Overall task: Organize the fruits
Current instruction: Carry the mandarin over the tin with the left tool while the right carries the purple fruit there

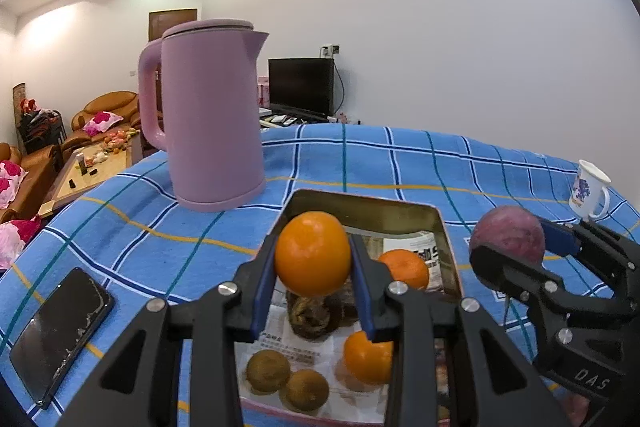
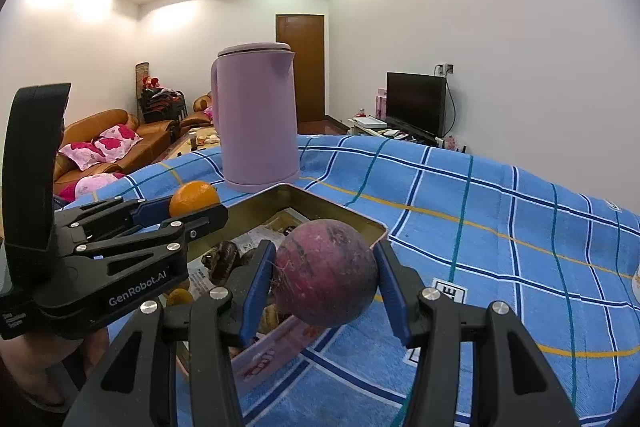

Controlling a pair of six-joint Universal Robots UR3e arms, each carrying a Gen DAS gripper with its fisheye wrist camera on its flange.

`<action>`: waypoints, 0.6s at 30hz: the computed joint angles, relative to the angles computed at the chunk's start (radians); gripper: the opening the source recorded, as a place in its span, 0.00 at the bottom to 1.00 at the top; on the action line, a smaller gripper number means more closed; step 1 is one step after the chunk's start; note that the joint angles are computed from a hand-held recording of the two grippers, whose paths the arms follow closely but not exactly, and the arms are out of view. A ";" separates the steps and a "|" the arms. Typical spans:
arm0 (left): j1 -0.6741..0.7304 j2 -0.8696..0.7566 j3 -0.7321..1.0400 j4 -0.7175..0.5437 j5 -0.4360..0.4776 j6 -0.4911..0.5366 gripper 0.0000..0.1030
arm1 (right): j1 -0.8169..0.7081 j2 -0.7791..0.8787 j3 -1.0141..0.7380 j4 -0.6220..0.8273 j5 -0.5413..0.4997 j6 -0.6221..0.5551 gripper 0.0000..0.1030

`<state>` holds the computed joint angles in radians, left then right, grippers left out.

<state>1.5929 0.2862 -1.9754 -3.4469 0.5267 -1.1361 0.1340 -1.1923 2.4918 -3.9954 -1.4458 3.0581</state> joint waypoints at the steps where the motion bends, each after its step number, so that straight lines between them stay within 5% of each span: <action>1: 0.003 0.000 -0.003 0.005 0.000 -0.002 0.35 | 0.007 0.003 -0.005 0.002 -0.004 0.000 0.51; 14: 0.024 0.006 -0.048 0.099 0.004 -0.070 0.35 | 0.058 0.029 -0.068 0.041 -0.018 0.003 0.51; 18: 0.069 -0.013 -0.029 0.054 0.046 -0.015 0.35 | 0.066 0.037 -0.094 0.067 -0.003 0.003 0.51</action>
